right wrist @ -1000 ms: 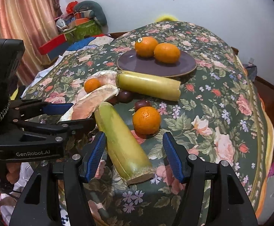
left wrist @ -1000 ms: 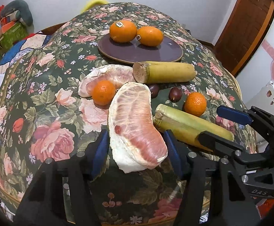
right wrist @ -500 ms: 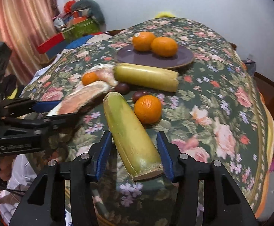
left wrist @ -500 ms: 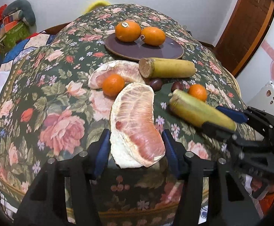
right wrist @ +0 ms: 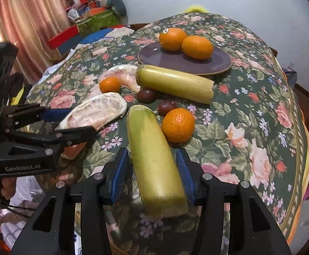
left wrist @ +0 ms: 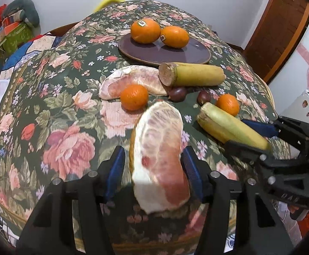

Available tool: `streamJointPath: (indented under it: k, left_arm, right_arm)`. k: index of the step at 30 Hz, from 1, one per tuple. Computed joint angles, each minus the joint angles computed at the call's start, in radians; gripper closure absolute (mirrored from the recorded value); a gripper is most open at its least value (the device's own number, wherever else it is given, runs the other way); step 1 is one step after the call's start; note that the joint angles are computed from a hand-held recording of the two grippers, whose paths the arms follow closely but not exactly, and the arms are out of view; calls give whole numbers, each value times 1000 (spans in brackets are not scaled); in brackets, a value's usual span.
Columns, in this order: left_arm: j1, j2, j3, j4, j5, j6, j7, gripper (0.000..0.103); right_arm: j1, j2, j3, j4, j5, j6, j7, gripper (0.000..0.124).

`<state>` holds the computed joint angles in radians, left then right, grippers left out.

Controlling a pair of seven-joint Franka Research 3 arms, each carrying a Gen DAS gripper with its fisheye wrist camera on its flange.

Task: Organize fruits
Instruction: 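Grasp a peeled pomelo segment with the left tool while the right grasps a green stalk piece, then carry the pomelo segment and stalk piece onto the plate and release both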

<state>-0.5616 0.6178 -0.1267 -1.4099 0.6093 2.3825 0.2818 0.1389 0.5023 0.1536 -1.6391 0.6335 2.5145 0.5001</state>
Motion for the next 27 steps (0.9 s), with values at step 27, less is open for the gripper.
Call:
streamJointPath:
  k: [27]
  left_arm:
    - [-45,-28,38,19,108,-30,-40,53]
  right_arm:
    - [-40,-64,35,-51,183,40,-78,88]
